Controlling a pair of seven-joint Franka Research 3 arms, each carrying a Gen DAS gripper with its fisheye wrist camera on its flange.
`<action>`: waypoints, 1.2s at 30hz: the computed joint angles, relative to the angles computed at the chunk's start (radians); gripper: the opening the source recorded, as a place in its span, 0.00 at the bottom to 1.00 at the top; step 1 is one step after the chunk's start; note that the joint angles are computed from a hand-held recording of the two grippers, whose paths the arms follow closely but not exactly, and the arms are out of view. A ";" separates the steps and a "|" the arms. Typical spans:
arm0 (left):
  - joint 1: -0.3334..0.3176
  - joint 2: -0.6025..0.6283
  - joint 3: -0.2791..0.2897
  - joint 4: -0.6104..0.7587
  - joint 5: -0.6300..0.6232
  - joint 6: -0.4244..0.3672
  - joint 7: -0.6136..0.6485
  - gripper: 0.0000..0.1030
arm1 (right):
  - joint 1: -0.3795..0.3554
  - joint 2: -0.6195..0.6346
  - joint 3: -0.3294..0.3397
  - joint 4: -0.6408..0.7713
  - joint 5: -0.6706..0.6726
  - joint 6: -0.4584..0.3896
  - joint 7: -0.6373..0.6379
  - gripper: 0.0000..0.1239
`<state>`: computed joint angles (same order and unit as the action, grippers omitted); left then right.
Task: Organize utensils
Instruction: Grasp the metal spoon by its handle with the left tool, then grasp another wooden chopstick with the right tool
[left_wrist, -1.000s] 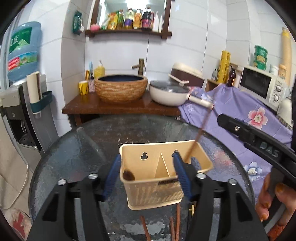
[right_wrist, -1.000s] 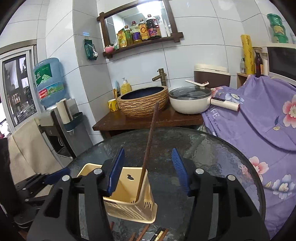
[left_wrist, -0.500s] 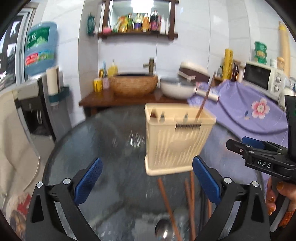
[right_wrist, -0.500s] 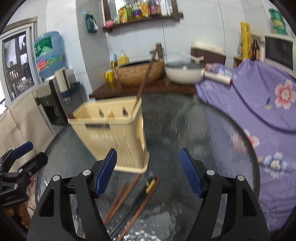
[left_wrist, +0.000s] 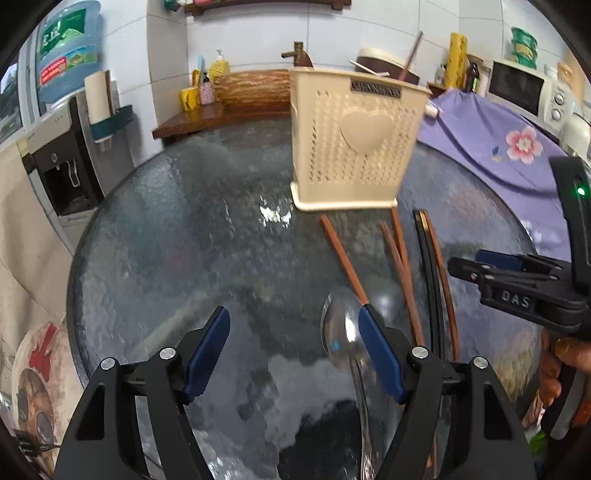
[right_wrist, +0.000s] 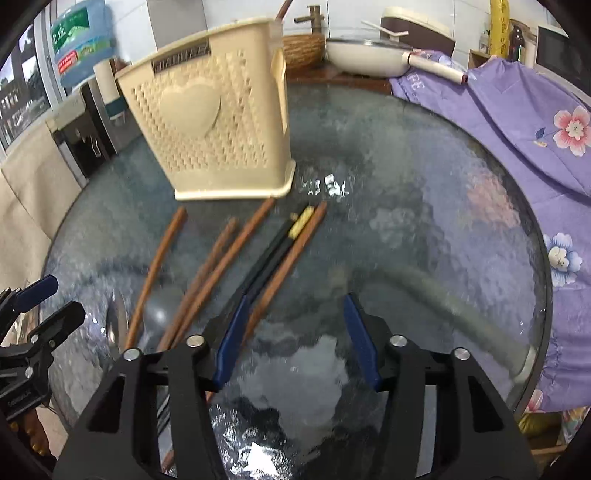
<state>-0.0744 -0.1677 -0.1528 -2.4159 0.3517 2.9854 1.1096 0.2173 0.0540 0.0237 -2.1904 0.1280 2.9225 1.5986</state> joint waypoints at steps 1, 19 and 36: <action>-0.014 -0.004 0.010 -0.008 -0.024 -0.002 0.021 0.67 | 0.001 -0.002 0.000 -0.007 -0.001 -0.006 0.002 0.39; -0.067 -0.001 0.006 -0.038 -0.125 -0.062 0.150 0.60 | 0.003 -0.046 0.010 -0.051 -0.098 -0.038 0.087 0.34; -0.031 0.088 -0.015 0.061 -0.010 -0.066 0.043 0.50 | -0.004 -0.028 0.014 -0.024 0.047 -0.036 -0.021 0.32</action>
